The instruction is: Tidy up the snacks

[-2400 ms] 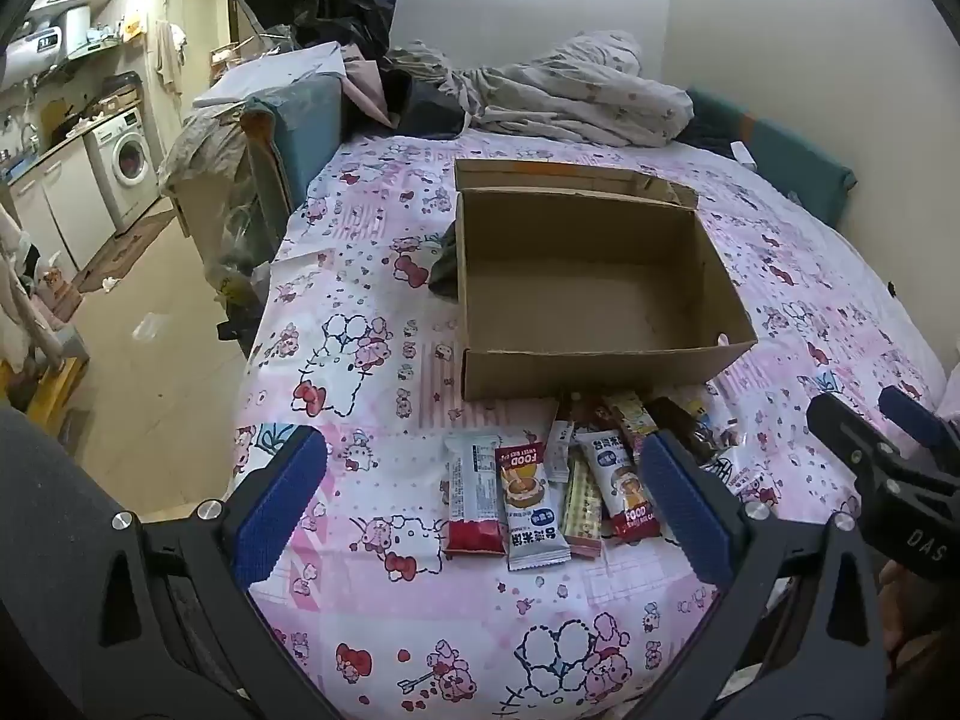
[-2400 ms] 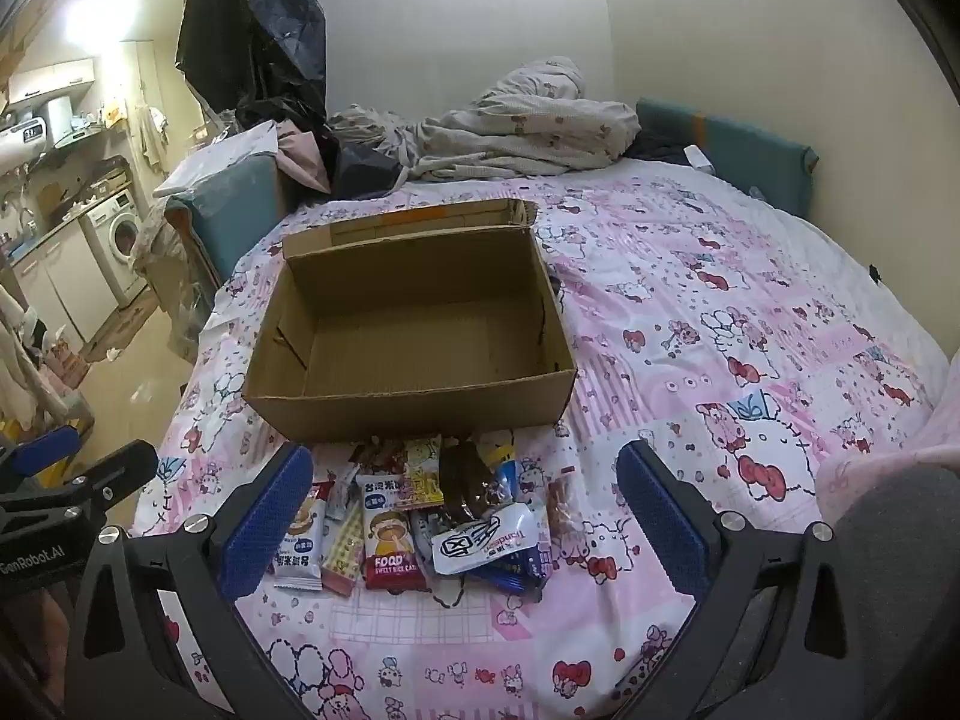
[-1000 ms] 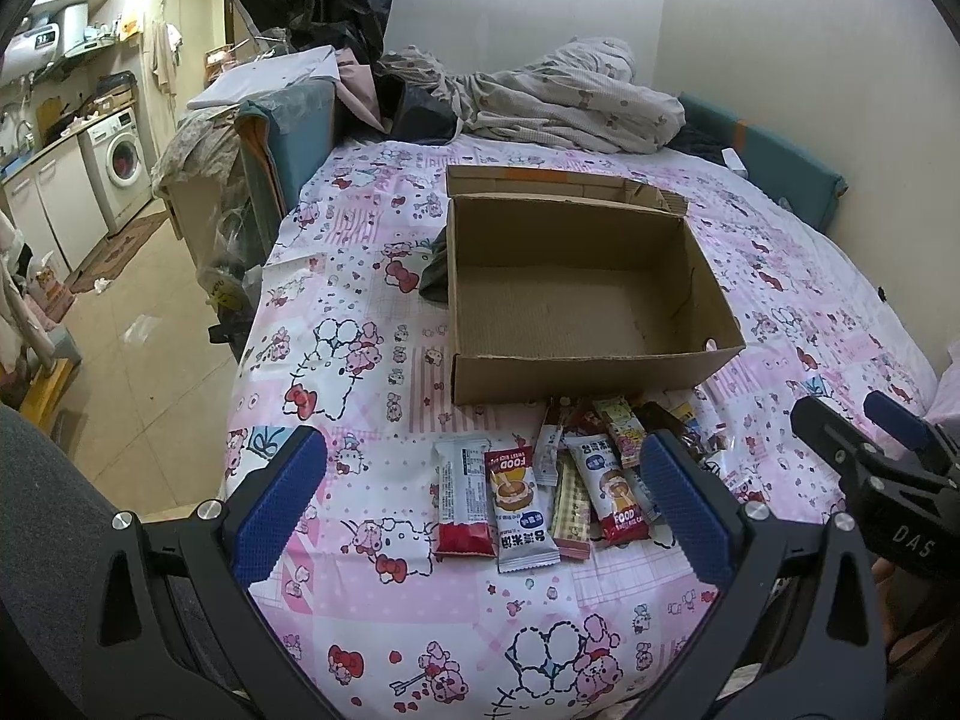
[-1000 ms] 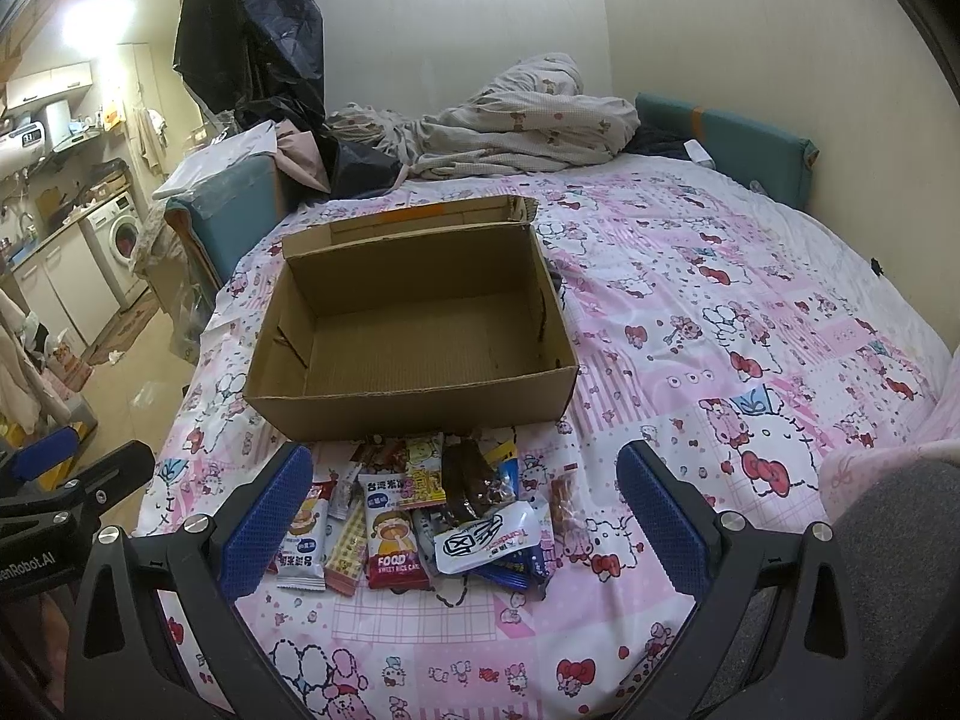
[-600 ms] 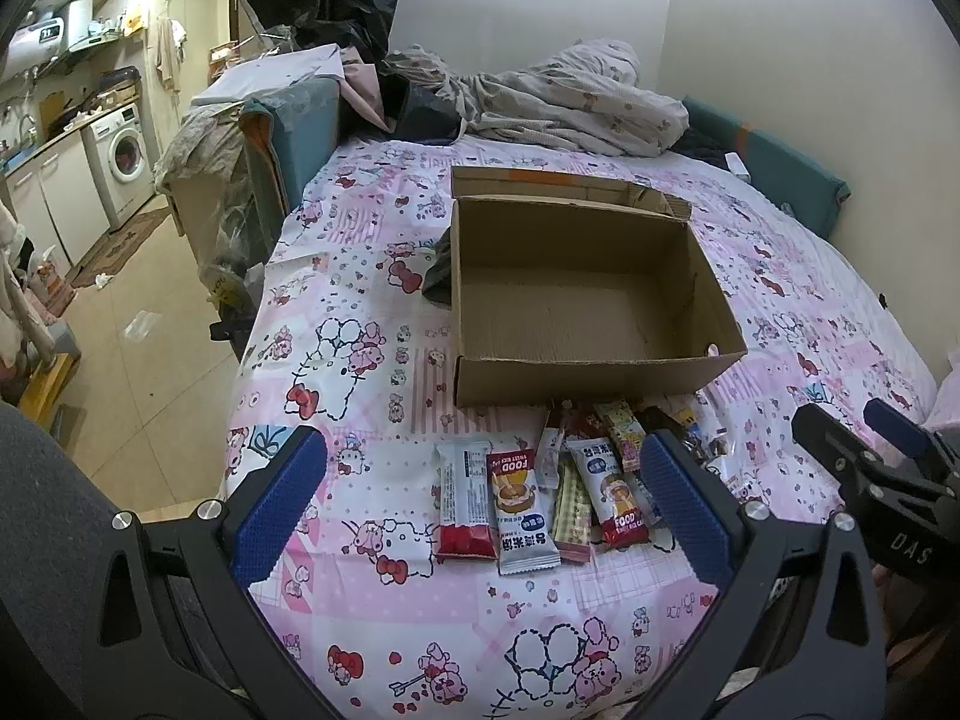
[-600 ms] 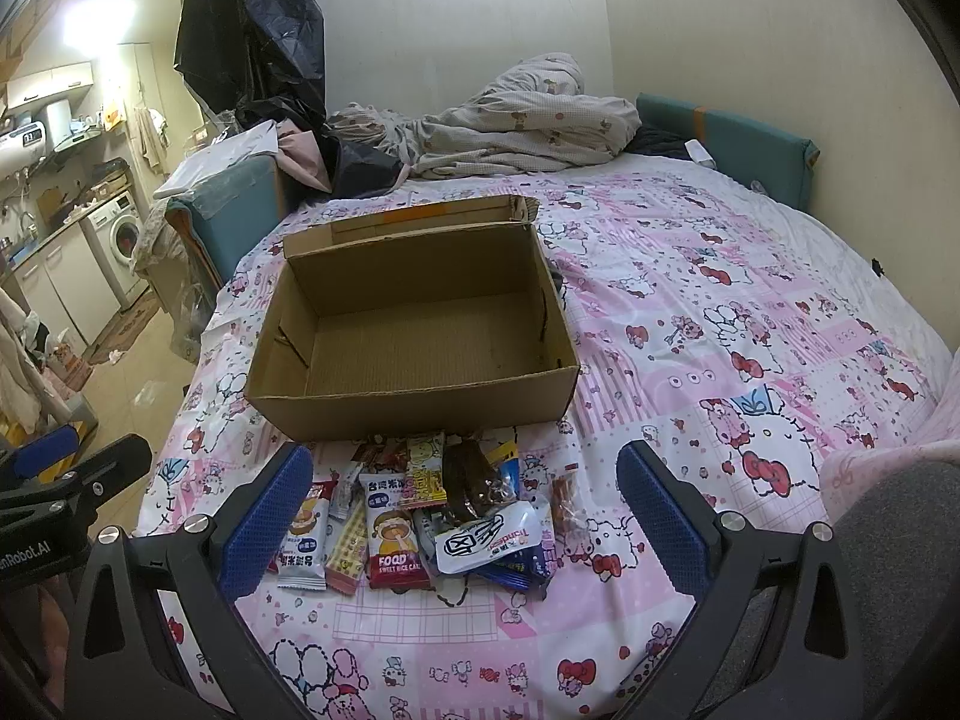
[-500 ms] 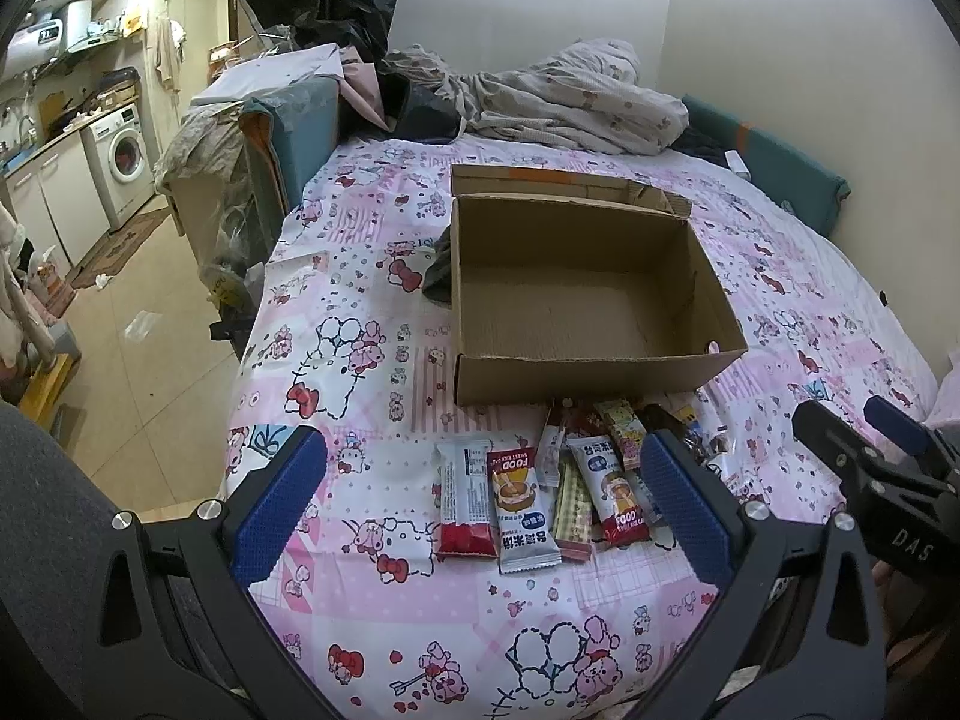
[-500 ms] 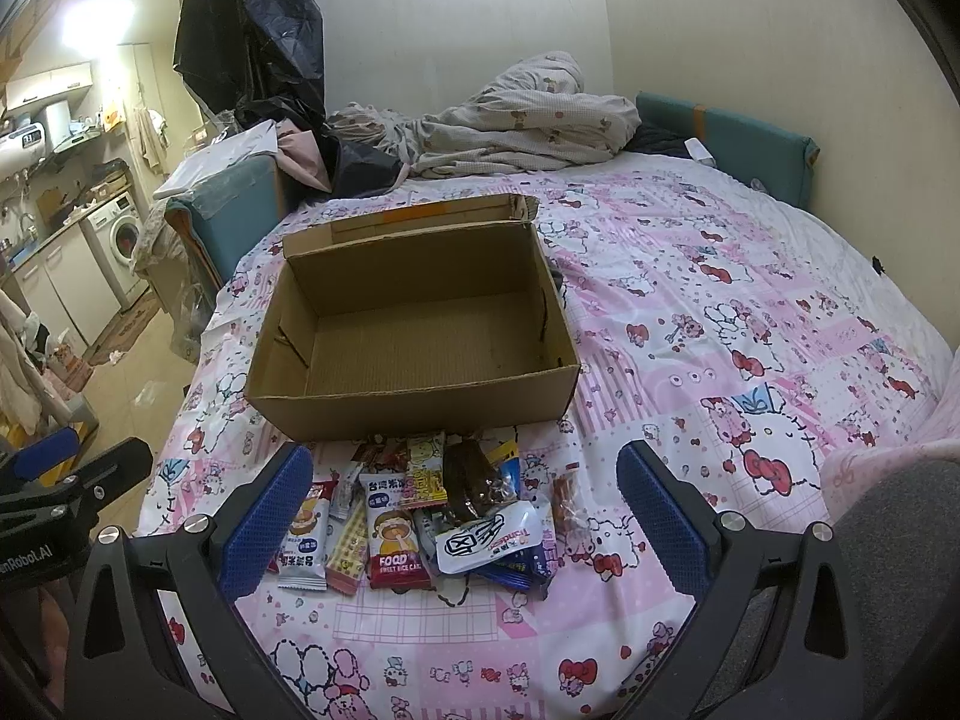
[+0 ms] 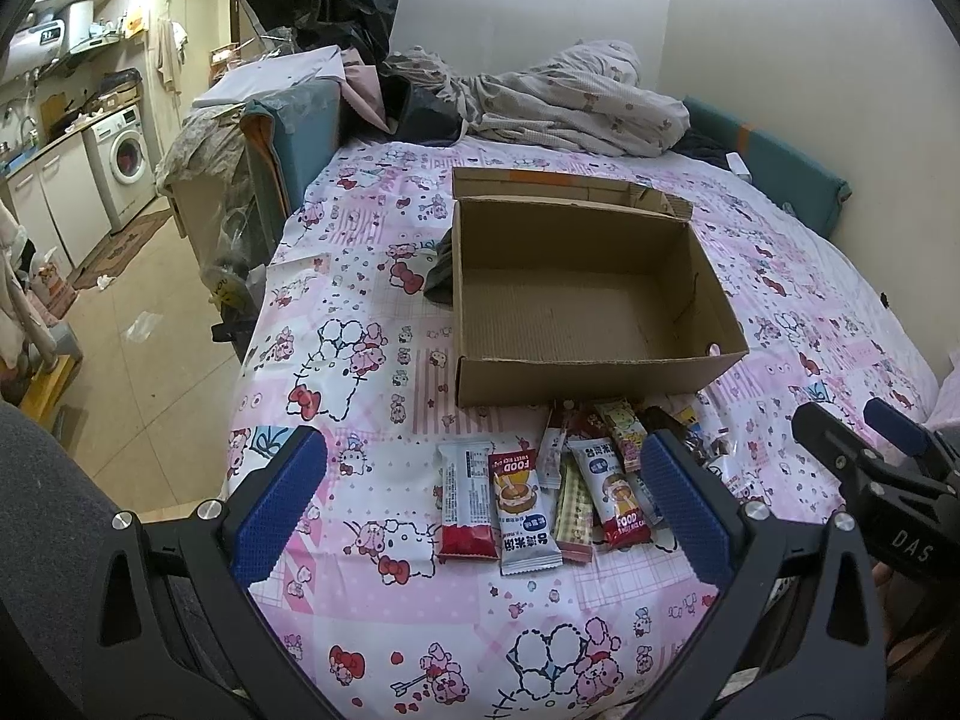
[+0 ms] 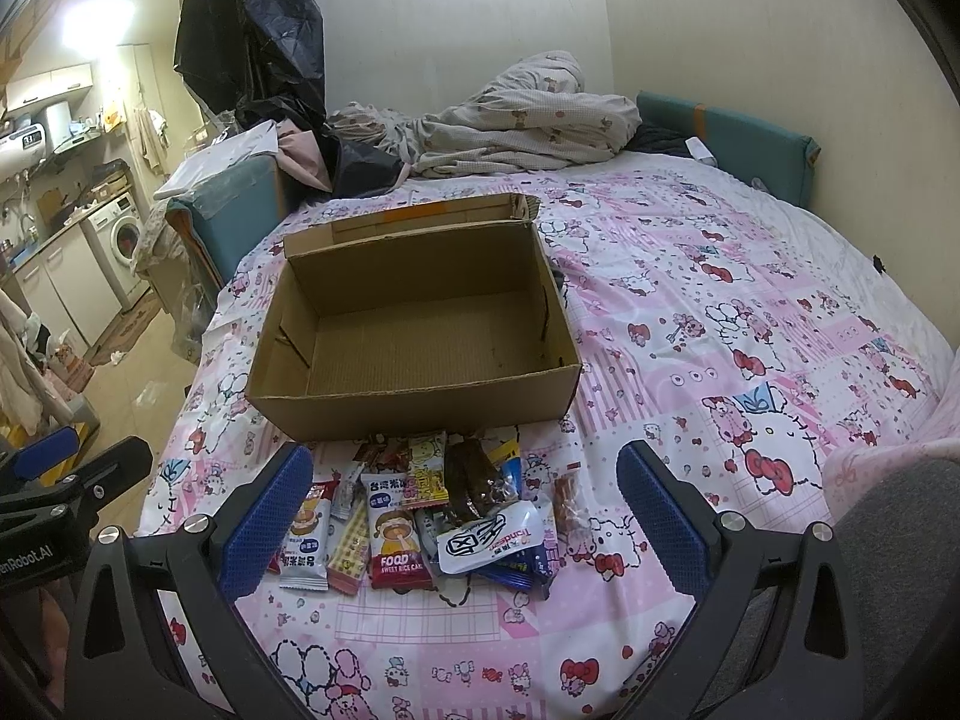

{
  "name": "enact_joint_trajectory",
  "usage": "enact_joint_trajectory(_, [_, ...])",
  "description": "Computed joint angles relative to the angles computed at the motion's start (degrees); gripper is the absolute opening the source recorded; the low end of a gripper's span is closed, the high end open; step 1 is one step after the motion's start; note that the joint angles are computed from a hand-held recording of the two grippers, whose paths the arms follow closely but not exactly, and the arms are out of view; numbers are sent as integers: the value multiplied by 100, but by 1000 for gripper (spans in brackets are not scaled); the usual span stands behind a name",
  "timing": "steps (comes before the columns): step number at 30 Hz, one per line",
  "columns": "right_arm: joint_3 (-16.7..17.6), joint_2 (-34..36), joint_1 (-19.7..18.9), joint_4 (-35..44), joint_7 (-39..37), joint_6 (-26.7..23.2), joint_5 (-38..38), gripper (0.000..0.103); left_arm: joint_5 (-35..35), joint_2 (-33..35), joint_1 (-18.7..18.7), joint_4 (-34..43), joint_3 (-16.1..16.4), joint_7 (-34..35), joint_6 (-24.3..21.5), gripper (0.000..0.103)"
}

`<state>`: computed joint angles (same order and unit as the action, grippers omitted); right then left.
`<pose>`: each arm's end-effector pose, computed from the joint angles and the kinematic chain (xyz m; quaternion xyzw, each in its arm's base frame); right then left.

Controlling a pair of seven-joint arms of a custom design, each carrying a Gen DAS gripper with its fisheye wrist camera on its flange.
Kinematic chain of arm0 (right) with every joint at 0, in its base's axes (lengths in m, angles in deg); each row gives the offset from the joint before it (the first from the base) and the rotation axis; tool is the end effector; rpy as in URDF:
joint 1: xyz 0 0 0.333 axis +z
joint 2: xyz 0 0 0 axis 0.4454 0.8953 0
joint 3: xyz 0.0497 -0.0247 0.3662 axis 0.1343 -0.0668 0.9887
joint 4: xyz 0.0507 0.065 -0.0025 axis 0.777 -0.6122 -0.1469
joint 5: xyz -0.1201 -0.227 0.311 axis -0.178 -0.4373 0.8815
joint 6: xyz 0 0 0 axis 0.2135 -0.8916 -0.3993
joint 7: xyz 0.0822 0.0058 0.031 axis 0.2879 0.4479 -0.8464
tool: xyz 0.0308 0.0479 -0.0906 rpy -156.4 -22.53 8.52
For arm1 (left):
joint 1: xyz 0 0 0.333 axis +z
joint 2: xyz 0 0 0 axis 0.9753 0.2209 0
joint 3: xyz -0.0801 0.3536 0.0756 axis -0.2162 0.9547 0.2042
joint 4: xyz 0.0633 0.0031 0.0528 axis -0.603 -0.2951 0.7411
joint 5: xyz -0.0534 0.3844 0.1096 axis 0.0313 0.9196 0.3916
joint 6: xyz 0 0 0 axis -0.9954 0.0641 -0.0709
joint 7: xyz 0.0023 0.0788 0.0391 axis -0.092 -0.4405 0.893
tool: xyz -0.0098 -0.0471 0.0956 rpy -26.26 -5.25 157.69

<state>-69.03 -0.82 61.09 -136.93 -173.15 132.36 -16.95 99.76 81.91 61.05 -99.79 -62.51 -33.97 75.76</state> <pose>0.4710 0.4426 0.5282 -0.5754 0.7087 -0.2670 0.3089 0.5204 -0.3300 0.5290 -0.5923 0.7035 -0.3187 0.2294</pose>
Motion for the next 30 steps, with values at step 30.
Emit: enact_joint_trajectory(30, [247, 744, -1510, 447, -4338, 360, 5342, 91, -2928, 2003, 255, 2750, -209, 2533, -3268, 73])
